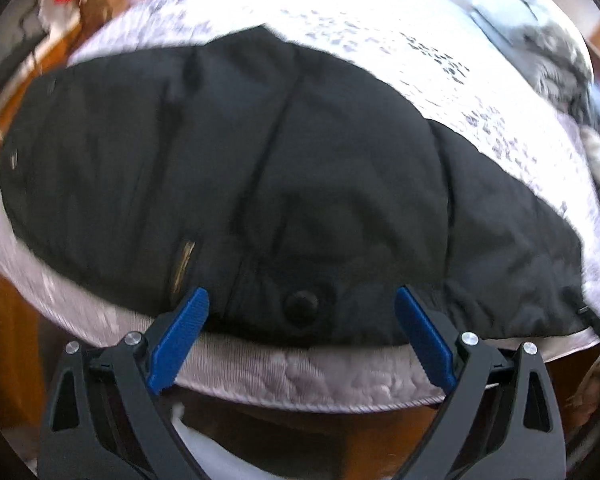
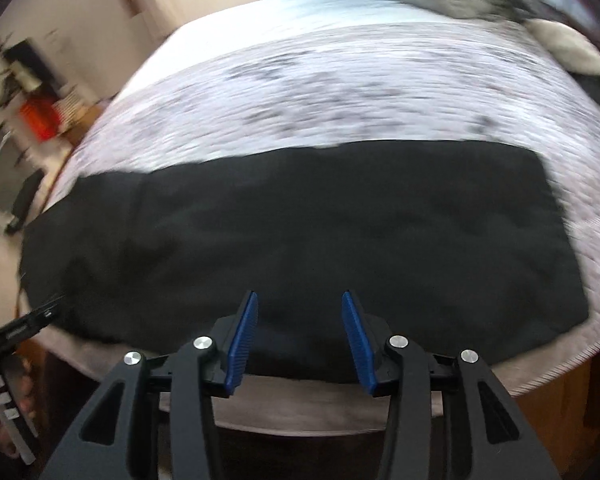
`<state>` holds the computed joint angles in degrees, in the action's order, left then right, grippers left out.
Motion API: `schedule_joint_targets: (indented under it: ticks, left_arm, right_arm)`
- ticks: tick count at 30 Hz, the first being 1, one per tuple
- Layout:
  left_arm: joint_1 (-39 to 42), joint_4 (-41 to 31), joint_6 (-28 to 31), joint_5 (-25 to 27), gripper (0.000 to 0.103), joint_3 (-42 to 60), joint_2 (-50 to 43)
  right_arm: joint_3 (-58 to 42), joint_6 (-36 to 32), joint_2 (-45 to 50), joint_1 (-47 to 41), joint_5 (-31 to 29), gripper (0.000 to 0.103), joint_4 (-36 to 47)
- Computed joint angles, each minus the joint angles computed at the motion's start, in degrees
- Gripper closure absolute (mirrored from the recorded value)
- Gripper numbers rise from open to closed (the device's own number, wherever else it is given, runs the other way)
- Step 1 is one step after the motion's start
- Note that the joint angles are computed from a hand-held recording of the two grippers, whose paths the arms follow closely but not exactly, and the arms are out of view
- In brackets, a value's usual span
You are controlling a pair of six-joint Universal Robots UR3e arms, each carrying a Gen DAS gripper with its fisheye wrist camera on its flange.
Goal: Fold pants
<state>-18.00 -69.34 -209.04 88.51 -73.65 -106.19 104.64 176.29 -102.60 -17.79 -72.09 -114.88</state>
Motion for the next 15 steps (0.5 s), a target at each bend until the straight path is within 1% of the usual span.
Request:
schedule_joint_targets:
  ticks: [3, 4, 5, 6, 7, 8, 9, 10, 11, 15]
  left_arm:
    - [2.0, -0.6, -1.4, -1.1, 0.011, -2.1, 2.3]
    - [2.4, -1.3, -1.4, -0.9, 0.014, -1.9, 2.6]
    - [2.7, -1.8, -1.5, -1.0, 0.024, -1.6, 2.7]
    - [3.3, -2.7, -1.5, -1.5, 0.027, -1.4, 2.9]
    - [4.4, -3.7, -2.4, -3.2, 0.027, -1.6, 3.3]
    - [5.2, -3.0, -3.3, -4.8, 0.027, -3.1, 4.3]
    - [6.6, -0.9, -4.6, -7.4, 0.027, -5.9, 5.8]
    - [7.2, 0.4, -5.4, -8.6, 0.027, -7.0, 6.1]
    - [8.0, 2.2, -6.1, -9.5, 0.027, -8.8, 6.8]
    - [9.7, 4.9, -6.5, -11.9, 0.025, -11.3, 6.6]
  right_arm:
    - [-3.0, 1.9, 5.3, 7.4, -1.7, 0.055, -2.4]
    - [-4.1, 2.4, 6.9, 9.5, -2.4, 0.055, -2.6]
    - [-4.8, 2.8, 7.9, 10.8, -2.9, 0.055, -2.5]
    - [-5.5, 2.9, 8.8, 11.9, -2.9, 0.055, -2.2]
    - [-6.1, 2.9, 9.6, 12.7, -3.0, 0.055, -1.7]
    - [-7.0, 3.0, 10.4, 13.7, -3.4, 0.055, -1.4]
    - [-7.5, 3.2, 10.8, 14.4, -4.1, 0.055, -1.3]
    - [-8.0, 3.6, 11.3, 15.2, -4.8, 0.055, -1.3]
    - [-8.4, 3.8, 11.6, 15.7, -5.0, 0.054, -1.4]
    - [-10.3, 3.3, 13.0, 18.9, -4.1, 0.054, -2.0]
